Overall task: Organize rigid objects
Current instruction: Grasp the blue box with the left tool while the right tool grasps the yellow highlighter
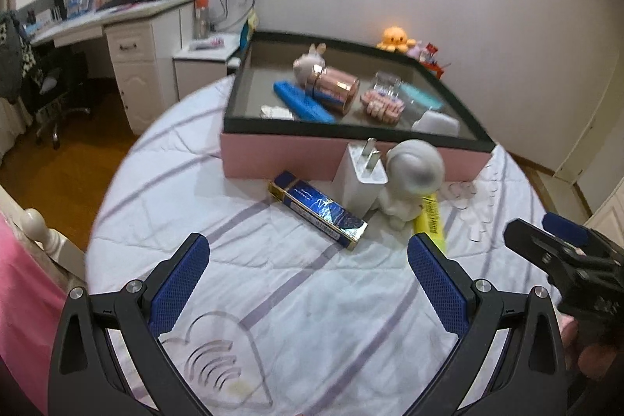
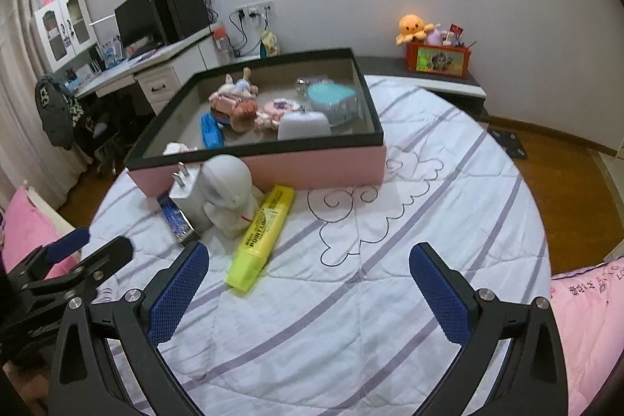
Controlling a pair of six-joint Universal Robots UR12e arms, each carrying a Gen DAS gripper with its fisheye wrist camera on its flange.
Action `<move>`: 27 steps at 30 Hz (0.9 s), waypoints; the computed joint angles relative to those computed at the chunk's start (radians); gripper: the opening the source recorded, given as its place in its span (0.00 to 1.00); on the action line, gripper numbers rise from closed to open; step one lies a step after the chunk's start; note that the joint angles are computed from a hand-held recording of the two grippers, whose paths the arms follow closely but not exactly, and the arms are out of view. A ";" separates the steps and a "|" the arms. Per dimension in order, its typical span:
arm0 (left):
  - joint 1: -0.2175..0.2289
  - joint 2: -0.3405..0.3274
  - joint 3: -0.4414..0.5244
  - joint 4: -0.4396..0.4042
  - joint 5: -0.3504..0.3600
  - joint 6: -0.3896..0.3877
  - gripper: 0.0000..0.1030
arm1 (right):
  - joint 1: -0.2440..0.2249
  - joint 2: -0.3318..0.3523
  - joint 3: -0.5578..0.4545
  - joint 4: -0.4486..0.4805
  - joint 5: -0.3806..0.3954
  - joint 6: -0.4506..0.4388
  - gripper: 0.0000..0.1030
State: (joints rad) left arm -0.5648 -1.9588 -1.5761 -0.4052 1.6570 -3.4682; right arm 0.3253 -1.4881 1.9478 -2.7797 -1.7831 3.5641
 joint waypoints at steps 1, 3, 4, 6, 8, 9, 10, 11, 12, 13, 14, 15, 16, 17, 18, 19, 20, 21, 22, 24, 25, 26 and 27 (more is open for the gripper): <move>0.000 -0.014 0.018 -0.024 -0.001 0.001 1.00 | -0.002 0.002 -0.001 0.003 0.002 0.000 1.00; -0.001 -0.035 0.043 -0.056 0.008 -0.002 1.00 | -0.007 0.006 -0.002 0.009 0.007 0.001 1.00; 0.000 -0.043 0.054 -0.069 0.010 -0.004 1.00 | -0.009 0.008 -0.003 0.014 0.010 0.000 1.00; 0.000 -0.057 0.073 -0.095 0.017 -0.005 1.00 | -0.013 0.013 -0.006 0.021 0.017 -0.001 1.00; 0.002 -0.071 0.090 -0.125 0.026 -0.012 1.00 | -0.017 0.020 -0.010 0.028 0.024 -0.002 1.00; 0.005 -0.074 0.093 -0.135 0.022 -0.015 1.00 | -0.017 0.023 -0.012 0.031 0.029 -0.004 1.00; 0.010 -0.074 0.089 -0.129 0.008 -0.021 1.00 | -0.018 0.027 -0.015 0.034 0.034 -0.009 1.00; 0.011 -0.071 0.083 -0.117 0.008 -0.018 1.00 | -0.017 0.030 -0.017 0.037 0.037 -0.012 1.00; 0.011 -0.070 0.080 -0.113 0.010 -0.012 1.00 | -0.017 0.034 -0.021 0.041 0.040 -0.015 1.00; 0.012 -0.067 0.074 -0.108 0.011 -0.005 0.99 | -0.016 0.037 -0.024 0.043 0.042 -0.017 1.00; 0.015 -0.062 0.065 -0.099 0.005 -0.002 0.98 | -0.016 0.042 -0.028 0.045 0.047 -0.018 1.00; 0.018 -0.058 0.059 -0.094 0.000 0.000 0.95 | -0.015 0.048 -0.032 0.048 0.050 -0.021 1.00; 0.021 -0.051 0.048 -0.086 -0.007 0.004 0.92 | -0.014 0.053 -0.036 0.050 0.052 -0.024 1.00; 0.024 -0.046 0.043 -0.083 -0.007 0.005 0.91 | -0.012 0.059 -0.041 0.053 0.054 -0.029 1.00; 0.026 -0.044 0.040 -0.085 -0.007 0.002 0.91 | -0.011 0.065 -0.045 0.055 0.054 -0.031 1.00; 0.028 -0.043 0.042 -0.090 -0.012 -0.004 0.92 | -0.009 0.071 -0.051 0.060 0.054 -0.032 1.00; 0.029 -0.046 0.047 -0.097 -0.012 -0.005 0.94 | -0.008 0.075 -0.054 0.063 0.055 -0.034 1.00; 0.028 -0.050 0.055 -0.105 -0.003 -0.005 0.98 | -0.006 0.080 -0.057 0.065 0.053 -0.033 1.00; 0.025 -0.058 0.067 -0.115 0.010 -0.006 1.00 | -0.004 0.083 -0.059 0.065 0.049 -0.031 1.00; 0.024 -0.069 0.084 -0.128 0.016 -0.009 1.00 | 0.000 0.089 -0.061 0.063 0.038 -0.033 1.00; 0.022 -0.075 0.091 -0.127 0.024 -0.009 1.00 | 0.001 0.091 -0.063 0.065 0.030 -0.033 1.00; 0.021 -0.078 0.095 -0.129 0.021 -0.003 1.00 | 0.003 0.096 -0.065 0.068 0.018 -0.028 1.00; 0.019 -0.081 0.098 -0.131 0.031 0.003 1.00 | 0.004 0.100 -0.066 0.064 0.010 -0.018 1.00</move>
State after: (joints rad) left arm -0.5461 -2.0402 -1.4783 -0.5361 1.6881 -3.4655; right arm 0.3293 -1.3878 1.8816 -2.7157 -1.7726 3.5463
